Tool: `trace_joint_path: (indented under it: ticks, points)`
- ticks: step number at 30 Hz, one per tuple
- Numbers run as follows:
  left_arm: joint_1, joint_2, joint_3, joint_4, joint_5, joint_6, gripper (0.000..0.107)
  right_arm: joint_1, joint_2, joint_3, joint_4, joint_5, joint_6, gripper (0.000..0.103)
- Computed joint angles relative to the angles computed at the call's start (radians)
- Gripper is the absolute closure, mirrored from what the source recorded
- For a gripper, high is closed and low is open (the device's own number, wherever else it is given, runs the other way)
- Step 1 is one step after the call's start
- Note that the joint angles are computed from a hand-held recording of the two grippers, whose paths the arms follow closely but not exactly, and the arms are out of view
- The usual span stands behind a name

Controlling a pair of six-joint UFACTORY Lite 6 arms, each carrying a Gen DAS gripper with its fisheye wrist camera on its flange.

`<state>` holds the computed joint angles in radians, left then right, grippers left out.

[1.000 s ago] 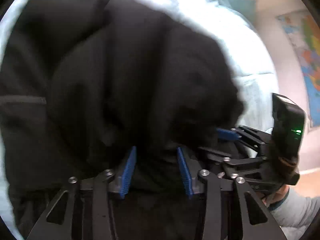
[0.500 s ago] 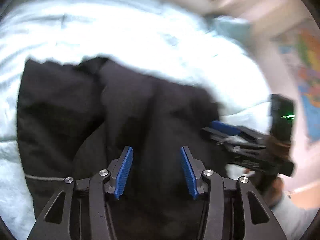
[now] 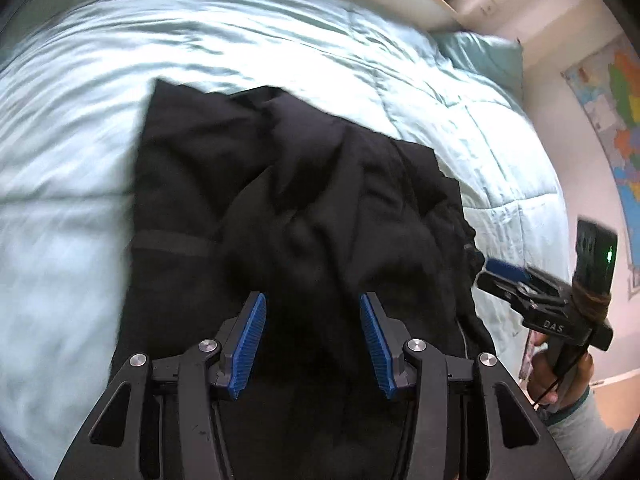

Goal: Fold large clothes
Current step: 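Move both tools to the jacket hem and lower onto its edge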

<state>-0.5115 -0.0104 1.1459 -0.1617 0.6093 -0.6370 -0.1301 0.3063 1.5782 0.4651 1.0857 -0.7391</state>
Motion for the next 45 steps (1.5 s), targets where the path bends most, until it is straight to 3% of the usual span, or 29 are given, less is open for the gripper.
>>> trace_joint_path:
  ticks: [3,7,10,13,21,31,35,45]
  points:
    - [-0.138,-0.220,-0.170,0.182,0.071,-0.314,0.056,-0.151,-0.197,-0.190,-0.005,0.070,-0.125,0.039]
    - [-0.359,-0.521,-0.373,0.384,0.266,-0.733,0.056,-0.393,-0.377,-0.444,-0.046,0.119,-0.292,0.039]
    - [-0.547,-0.699,-0.528,0.473,0.324,-1.030,0.056,-0.548,-0.358,-0.461,-0.100,0.173,-0.348,0.039]
    - [-0.679,-0.760,-0.601,0.496,0.388,-1.220,0.056,-0.684,-0.371,-0.508,-0.145,0.192,-0.399,0.039]
    - [-0.980,-0.736,-0.657,0.485,0.414,-1.555,0.056,-0.968,-0.315,-0.551,-0.250,0.175,-0.536,0.039]
    - [-1.208,-0.686,-0.664,0.436,0.382,-1.729,0.056,-1.217,-0.191,-0.418,-0.296,0.226,-0.718,0.039]
    - [-1.339,-0.723,-0.701,0.466,0.342,-1.851,0.056,-1.272,-0.133,-0.383,-0.334,0.233,-0.752,0.039]
    - [-1.669,-0.742,-0.750,0.484,0.440,-2.241,0.052,-1.305,-0.100,-0.363,-0.383,0.262,-0.736,0.039]
